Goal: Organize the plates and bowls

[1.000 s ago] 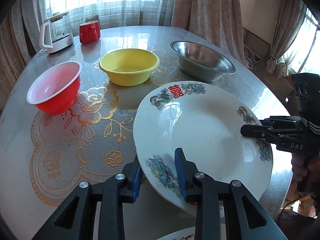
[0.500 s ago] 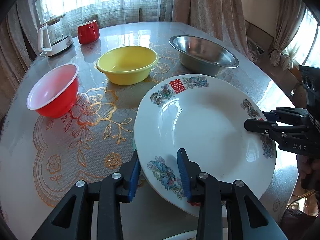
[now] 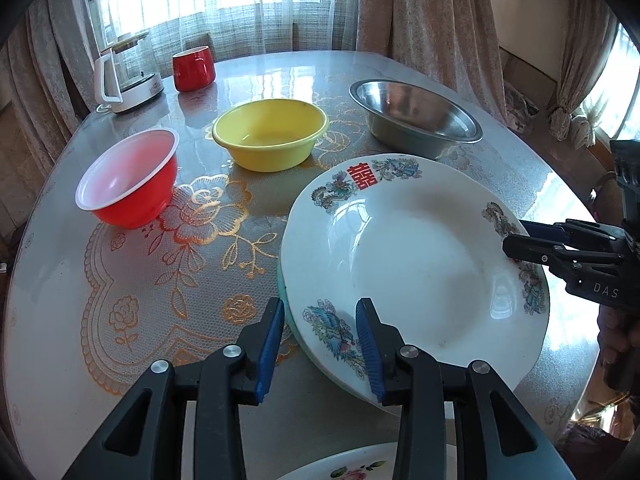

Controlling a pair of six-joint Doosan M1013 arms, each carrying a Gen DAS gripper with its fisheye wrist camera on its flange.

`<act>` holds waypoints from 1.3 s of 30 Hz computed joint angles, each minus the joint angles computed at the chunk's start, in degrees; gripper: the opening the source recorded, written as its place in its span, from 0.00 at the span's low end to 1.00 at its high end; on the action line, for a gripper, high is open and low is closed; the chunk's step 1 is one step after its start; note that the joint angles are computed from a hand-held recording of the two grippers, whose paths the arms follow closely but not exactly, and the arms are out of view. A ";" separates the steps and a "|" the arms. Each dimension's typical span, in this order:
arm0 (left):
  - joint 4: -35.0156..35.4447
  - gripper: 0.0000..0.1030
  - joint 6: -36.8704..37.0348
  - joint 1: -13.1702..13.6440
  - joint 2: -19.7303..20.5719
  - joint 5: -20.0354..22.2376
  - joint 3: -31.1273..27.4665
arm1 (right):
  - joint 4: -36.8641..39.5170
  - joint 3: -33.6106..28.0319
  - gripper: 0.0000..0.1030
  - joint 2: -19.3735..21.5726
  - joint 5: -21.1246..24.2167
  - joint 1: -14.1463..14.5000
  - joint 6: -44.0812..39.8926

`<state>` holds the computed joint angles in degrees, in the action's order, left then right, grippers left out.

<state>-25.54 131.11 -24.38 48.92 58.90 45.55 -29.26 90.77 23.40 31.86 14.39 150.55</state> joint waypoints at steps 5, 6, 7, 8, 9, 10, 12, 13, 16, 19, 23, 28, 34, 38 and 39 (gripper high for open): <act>0.17 0.37 0.19 0.07 -1.06 -1.72 1.73 | -1.96 0.27 0.34 -0.10 0.09 0.35 2.51; -0.03 0.37 0.18 0.13 -1.20 -1.87 1.97 | -2.48 0.09 0.34 -0.04 0.60 0.52 2.83; -0.16 0.37 -0.10 0.21 -1.27 -1.98 2.12 | -2.95 0.11 0.34 -0.06 0.81 0.68 3.09; -0.42 0.37 -0.48 0.34 -1.37 -2.14 2.32 | -3.47 0.11 0.34 -0.08 1.04 0.84 3.42; -0.80 0.37 -0.82 0.48 -1.45 -2.25 2.48 | -3.81 -0.08 0.34 0.02 1.67 0.97 3.56; -1.07 0.37 -1.16 0.59 -1.58 -2.49 2.71 | -4.20 -0.10 0.34 0.03 1.83 1.03 3.87; -1.62 0.37 -1.41 0.83 -2.09 -3.43 3.64 | -4.16 -0.04 0.34 0.00 1.74 1.07 4.17; -2.09 0.37 -1.33 0.97 -2.36 -3.80 4.12 | -4.30 0.12 0.34 -0.08 1.39 1.10 4.39; -2.64 0.37 -1.58 1.34 -2.79 -4.32 4.83 | -6.34 0.64 0.34 -0.36 0.52 1.41 6.02; -3.54 0.37 -1.76 1.71 -3.14 -4.58 5.43 | -6.14 0.86 0.34 -0.49 -0.02 1.51 6.01; -4.63 0.37 -1.35 2.09 -3.98 -5.87 6.76 | -7.56 1.27 0.34 -0.75 -0.34 1.87 7.37; -5.69 0.37 -1.20 2.65 -5.17 -7.75 8.61 | -10.08 2.10 0.34 -1.55 -1.37 2.29 9.69; -7.96 0.37 -1.31 4.05 -6.76 -9.76 11.39 | -13.63 3.07 0.34 -2.86 -4.30 3.36 10.65; -8.90 0.37 -1.10 5.15 -8.14 -11.03 13.89 | -10.40 3.27 0.34 -3.19 -8.23 3.79 5.78; -9.20 0.37 -0.72 5.45 -8.58 -11.44 14.71 | -8.08 3.30 0.34 -3.20 -9.58 3.83 3.10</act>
<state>-34.74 130.39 -18.93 40.34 47.46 60.26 -37.34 94.07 20.20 22.28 18.23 153.66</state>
